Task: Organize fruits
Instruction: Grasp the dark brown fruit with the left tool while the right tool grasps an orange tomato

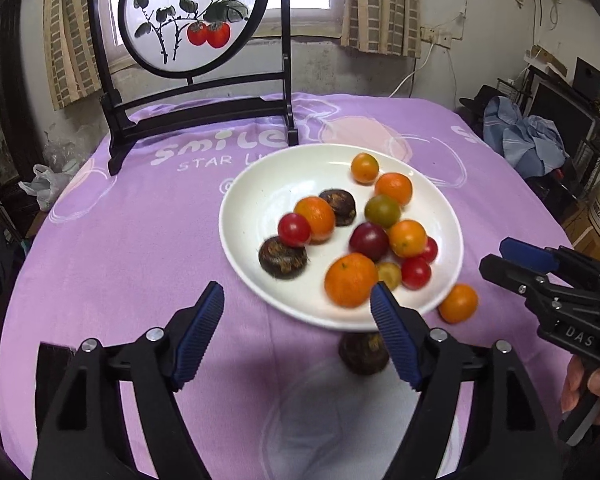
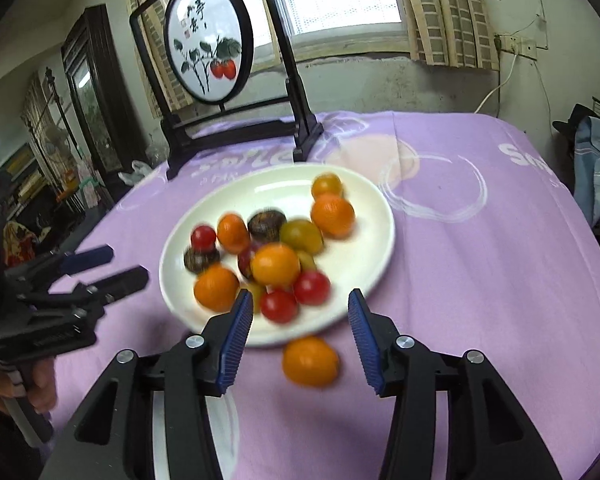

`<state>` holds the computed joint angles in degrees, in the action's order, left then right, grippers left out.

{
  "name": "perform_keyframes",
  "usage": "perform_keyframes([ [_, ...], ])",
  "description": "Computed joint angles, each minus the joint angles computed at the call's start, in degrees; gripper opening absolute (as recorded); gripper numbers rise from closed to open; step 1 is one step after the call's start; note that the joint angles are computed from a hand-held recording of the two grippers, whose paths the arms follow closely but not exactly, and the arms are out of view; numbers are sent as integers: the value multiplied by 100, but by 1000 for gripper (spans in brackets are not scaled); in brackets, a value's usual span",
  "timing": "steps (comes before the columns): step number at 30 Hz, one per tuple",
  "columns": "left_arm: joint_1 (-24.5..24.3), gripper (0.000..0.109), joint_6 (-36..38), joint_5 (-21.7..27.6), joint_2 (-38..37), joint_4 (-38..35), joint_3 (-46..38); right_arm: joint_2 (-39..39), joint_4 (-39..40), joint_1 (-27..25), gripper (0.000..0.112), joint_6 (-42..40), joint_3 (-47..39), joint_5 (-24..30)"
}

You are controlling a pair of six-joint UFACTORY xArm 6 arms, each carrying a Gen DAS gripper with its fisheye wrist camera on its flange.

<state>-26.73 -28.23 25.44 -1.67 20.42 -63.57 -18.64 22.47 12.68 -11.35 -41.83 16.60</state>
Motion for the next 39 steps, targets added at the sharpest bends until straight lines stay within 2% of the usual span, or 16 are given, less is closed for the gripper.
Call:
perform_keyframes([
  [7, -69, 77, 85, -33, -365, -424, 626, -573, -678, 51, 51, 462, 710, 181],
  [12, -64, 77, 112, -104, -352, -659, 869, -578, -1297, 109, 51, 973, 842, 270],
  [19, 11, 78, 782, -338, -251, -1452, 1032, -45, -2166, 195, 55, 1670, 502, 198],
  [25, 54, 79, 1278, -259, -135, -2131, 956, 730, -2930, 169, 55, 2359, -96, 171],
  [27, 51, 79, 1285, -277, -120, -2121, 951, 880, -2994, 167, 51, 2445, -214, 160],
  [28, 41, 79, 1256, -278, -114, -2079, 950, 892, -3067, 161, 40, 2521, -213, 120],
  [31, 30, 80, 1271, -250, -75, -2081, 930, 786, -2723, 190, 41, 2234, -103, 89],
  [39, -115, 80, 1196, -199, -6, -1905, 898, -76, -2139, 289, 41, 1724, 600, 215],
])
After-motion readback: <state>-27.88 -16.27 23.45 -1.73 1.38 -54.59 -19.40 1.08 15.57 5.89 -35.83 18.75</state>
